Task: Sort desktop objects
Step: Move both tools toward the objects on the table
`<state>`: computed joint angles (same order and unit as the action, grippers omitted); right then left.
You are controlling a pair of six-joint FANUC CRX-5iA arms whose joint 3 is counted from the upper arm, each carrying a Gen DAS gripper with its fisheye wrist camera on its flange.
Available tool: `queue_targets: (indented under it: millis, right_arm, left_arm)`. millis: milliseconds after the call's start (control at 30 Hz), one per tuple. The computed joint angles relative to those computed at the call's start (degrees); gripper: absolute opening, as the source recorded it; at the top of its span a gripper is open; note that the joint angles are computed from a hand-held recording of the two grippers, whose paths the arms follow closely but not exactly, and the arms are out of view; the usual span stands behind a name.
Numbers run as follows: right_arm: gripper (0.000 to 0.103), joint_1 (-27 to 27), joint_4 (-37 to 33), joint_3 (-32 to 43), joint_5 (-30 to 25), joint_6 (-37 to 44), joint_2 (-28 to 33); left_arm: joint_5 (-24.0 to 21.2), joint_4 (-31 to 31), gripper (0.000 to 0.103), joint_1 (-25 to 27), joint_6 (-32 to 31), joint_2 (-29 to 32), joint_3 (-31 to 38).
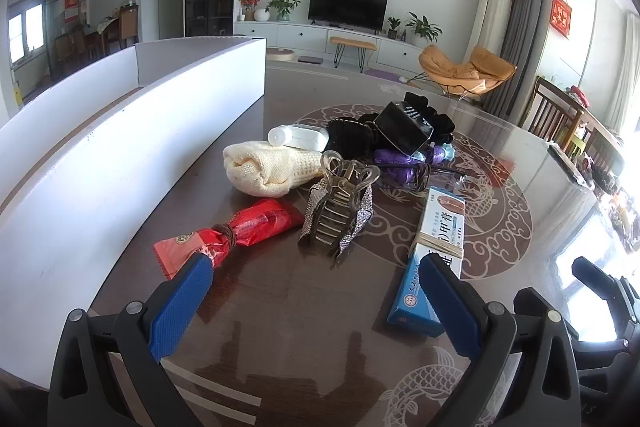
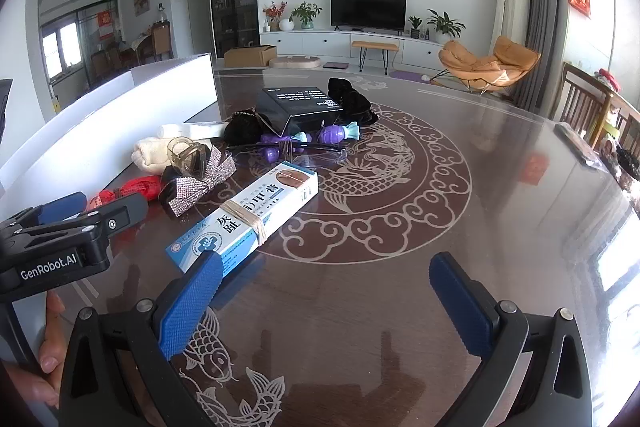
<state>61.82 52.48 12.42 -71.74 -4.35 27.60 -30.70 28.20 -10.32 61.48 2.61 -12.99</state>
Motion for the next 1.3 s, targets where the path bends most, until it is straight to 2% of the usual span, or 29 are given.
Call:
queue_targets:
  millis: [1300]
  right_arm:
    - [0.103, 0.3, -1.2, 1.5, -0.1, 1.8, 0.8]
  left_arm:
    - [-1.9, -4.7, 0.103, -0.3, 4.2, 1.1, 2.2]
